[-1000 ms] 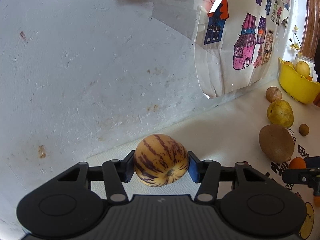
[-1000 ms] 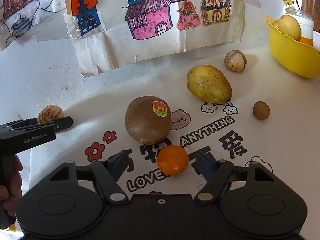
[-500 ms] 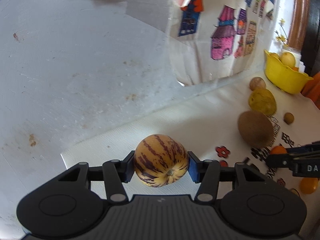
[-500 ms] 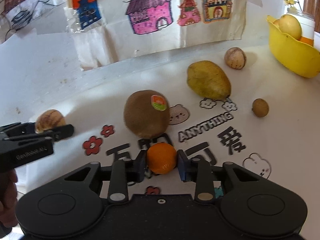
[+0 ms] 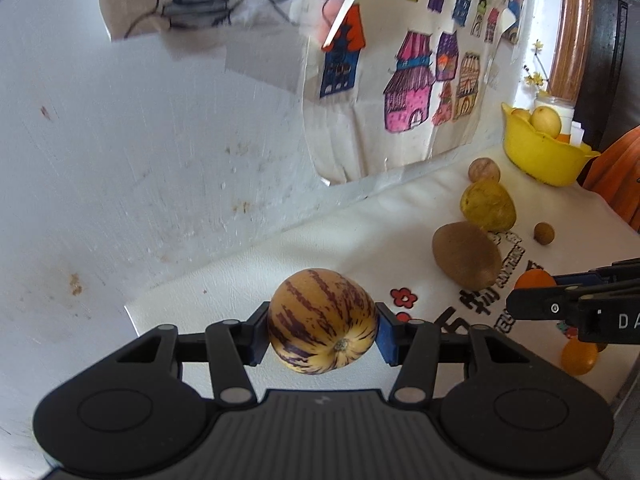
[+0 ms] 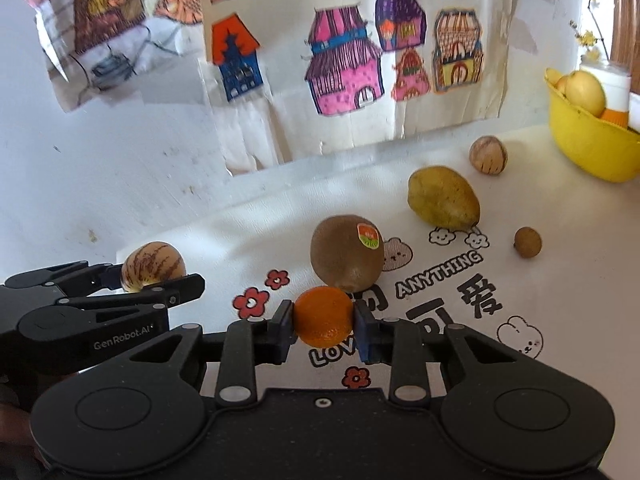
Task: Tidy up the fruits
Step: 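Lift and carry the melon and orange over the metal tray with both tools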
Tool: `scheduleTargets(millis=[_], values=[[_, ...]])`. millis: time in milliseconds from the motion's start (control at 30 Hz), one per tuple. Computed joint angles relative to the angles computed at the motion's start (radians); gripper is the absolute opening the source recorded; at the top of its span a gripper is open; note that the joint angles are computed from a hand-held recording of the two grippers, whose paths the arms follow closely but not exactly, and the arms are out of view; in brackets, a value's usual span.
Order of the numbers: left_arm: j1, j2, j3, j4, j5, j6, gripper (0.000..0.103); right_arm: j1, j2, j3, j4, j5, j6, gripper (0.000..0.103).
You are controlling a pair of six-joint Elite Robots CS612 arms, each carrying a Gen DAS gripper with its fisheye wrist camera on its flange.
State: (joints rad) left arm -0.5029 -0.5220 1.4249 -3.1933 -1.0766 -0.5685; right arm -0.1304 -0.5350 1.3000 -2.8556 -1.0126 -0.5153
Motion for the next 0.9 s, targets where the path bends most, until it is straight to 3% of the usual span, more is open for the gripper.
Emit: scheduleTargets(millis=[900], values=[[-0.111,-0.130,0.161,-0.210,0.109,0.088,0.056,-0.109,-0.192,0.298,-0.335,0.209,0.086,0.033]])
